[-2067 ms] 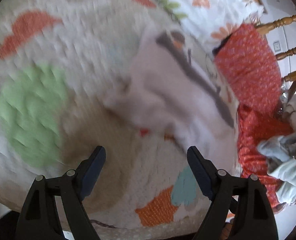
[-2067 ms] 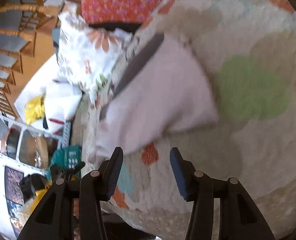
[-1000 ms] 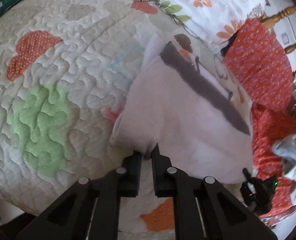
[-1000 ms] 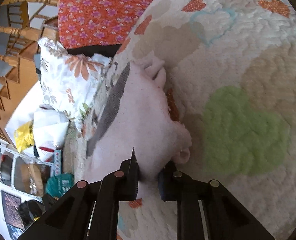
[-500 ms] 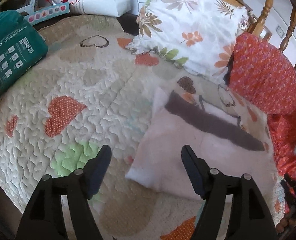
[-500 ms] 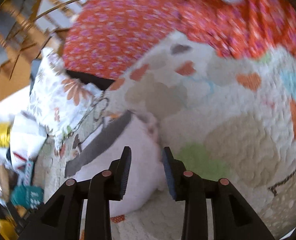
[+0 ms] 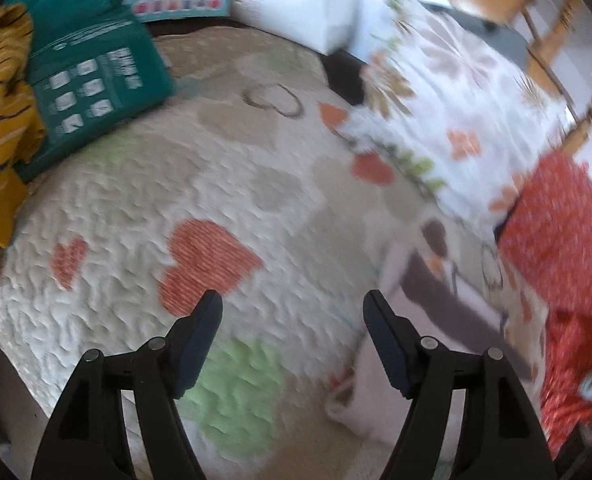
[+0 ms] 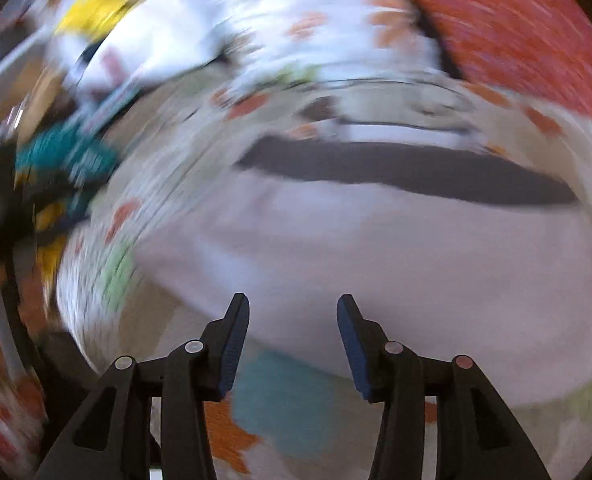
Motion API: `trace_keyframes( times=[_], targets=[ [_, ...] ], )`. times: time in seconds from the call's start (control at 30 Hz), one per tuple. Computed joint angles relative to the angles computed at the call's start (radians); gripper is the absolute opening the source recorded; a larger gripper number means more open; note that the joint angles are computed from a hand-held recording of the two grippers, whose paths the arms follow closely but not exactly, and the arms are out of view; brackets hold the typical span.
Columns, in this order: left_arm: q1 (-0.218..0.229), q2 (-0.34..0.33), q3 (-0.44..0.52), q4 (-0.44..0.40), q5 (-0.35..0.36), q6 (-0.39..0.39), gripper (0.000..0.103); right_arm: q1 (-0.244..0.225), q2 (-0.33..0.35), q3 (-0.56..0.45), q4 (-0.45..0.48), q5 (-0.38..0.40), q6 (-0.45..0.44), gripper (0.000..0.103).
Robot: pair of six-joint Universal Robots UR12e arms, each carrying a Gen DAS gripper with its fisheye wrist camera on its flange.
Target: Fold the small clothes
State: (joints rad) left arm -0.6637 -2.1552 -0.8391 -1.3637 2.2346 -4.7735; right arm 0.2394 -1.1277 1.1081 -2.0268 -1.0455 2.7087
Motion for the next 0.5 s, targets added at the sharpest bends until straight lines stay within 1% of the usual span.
trace_keyframes(
  times=[0.03, 0.07, 0.13, 0.23, 0.3, 0.4, 0.5],
  targets=[
    [0.002, 0.015, -0.021, 0.001, 0.003, -0.024, 0.074, 0.023, -0.001, 0.004, 0.006, -0.014, -0.059, 0.057],
    [0.003, 0.027, -0.036, -0.001, 0.004, -0.044, 0.075, 0.04, -0.004, 0.011, 0.006, -0.026, -0.101, 0.058],
    [0.006, 0.05, -0.068, -0.003, 0.005, -0.08, 0.075, 0.069, -0.006, 0.025, -0.011, -0.06, -0.155, 0.058],
    [0.01, 0.075, -0.108, 0.017, -0.006, -0.104, 0.075, 0.117, -0.005, 0.048, -0.05, -0.122, -0.222, 0.058],
    [0.011, 0.086, -0.124, 0.023, -0.011, -0.113, 0.075, 0.141, 0.0, 0.059, -0.081, -0.163, -0.251, 0.058],
    [0.012, 0.097, -0.141, 0.024, -0.014, -0.13, 0.076, 0.177, 0.006, 0.092, -0.209, -0.251, -0.273, 0.058],
    [0.015, 0.11, -0.162, 0.038, -0.018, -0.152, 0.076, 0.198, 0.03, 0.068, -0.244, -0.289, -0.257, 0.058]
  ],
)
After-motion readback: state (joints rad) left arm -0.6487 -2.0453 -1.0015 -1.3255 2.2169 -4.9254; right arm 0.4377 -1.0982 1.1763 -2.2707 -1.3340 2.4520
